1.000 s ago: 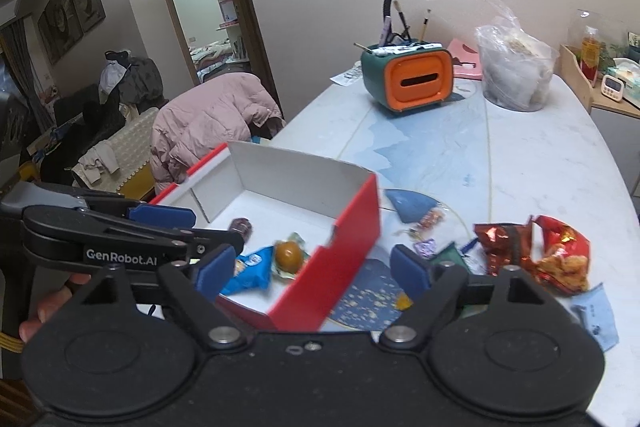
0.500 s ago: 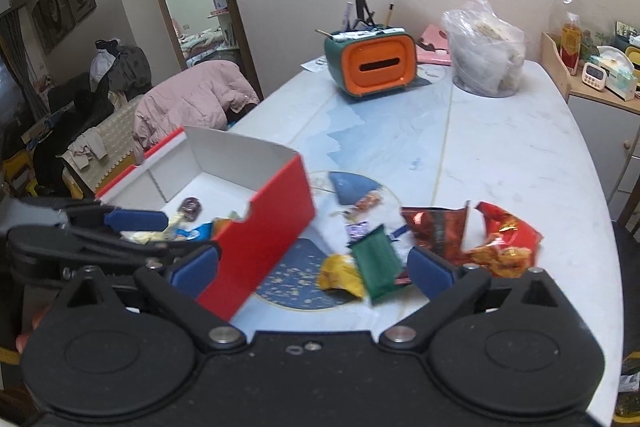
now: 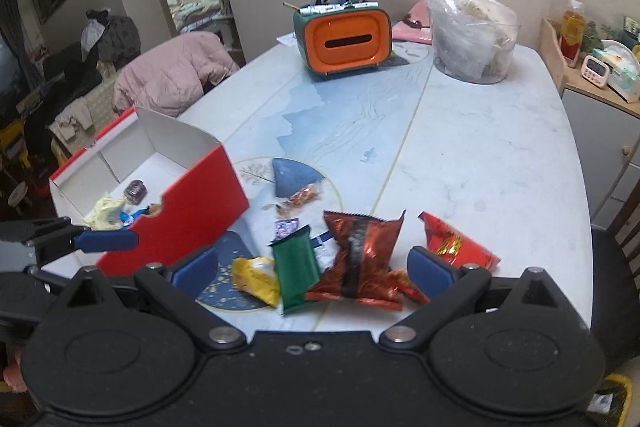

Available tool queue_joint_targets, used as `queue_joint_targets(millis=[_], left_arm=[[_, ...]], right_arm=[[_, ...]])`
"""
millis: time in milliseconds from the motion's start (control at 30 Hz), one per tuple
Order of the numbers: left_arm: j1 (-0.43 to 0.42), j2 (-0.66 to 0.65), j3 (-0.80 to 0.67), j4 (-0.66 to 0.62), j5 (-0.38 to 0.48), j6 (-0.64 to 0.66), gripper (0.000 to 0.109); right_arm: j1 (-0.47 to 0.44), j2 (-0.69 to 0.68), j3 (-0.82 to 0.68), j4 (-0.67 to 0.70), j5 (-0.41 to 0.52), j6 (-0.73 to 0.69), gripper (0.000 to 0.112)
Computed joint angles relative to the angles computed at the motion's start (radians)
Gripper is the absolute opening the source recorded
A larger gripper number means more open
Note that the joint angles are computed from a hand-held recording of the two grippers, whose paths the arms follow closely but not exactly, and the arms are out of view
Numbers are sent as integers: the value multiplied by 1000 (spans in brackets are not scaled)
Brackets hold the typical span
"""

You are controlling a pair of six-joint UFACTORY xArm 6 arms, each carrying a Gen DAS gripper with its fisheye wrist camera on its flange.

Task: Organize snacks
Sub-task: 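Withdraw both tools from the box toward the chip bags and green packet, then move the right tool to the copper chip bag while the left tool approaches the yellow packet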

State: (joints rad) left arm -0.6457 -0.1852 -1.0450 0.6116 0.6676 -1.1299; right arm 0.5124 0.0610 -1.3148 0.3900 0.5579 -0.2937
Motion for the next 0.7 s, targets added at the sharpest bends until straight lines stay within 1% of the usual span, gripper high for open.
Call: queue_joint_targets(millis=[67,200,267,467,633,700], left_arm=[[6,29,-14,-8,-12,-6,80],[20,90,-47,-56,-30,21,80],[27,118,-62,-68,-32,21,80],[45,174,-76,-95,-56,31,79],[62,211,-87,-148,-67,63,79],[69,220,-86,-165,-71,70,79]], right_arm=[[-14,39,-49,12,33,-37,101],[-33,99,-103,19,52,-64,101],[-38,120,-113,22,55,-74,98],[-40,184,-142,36,58,-70,96],[-38,239,-183,48,64,-57,95],[-36,255,-194,45,65,-48,91]])
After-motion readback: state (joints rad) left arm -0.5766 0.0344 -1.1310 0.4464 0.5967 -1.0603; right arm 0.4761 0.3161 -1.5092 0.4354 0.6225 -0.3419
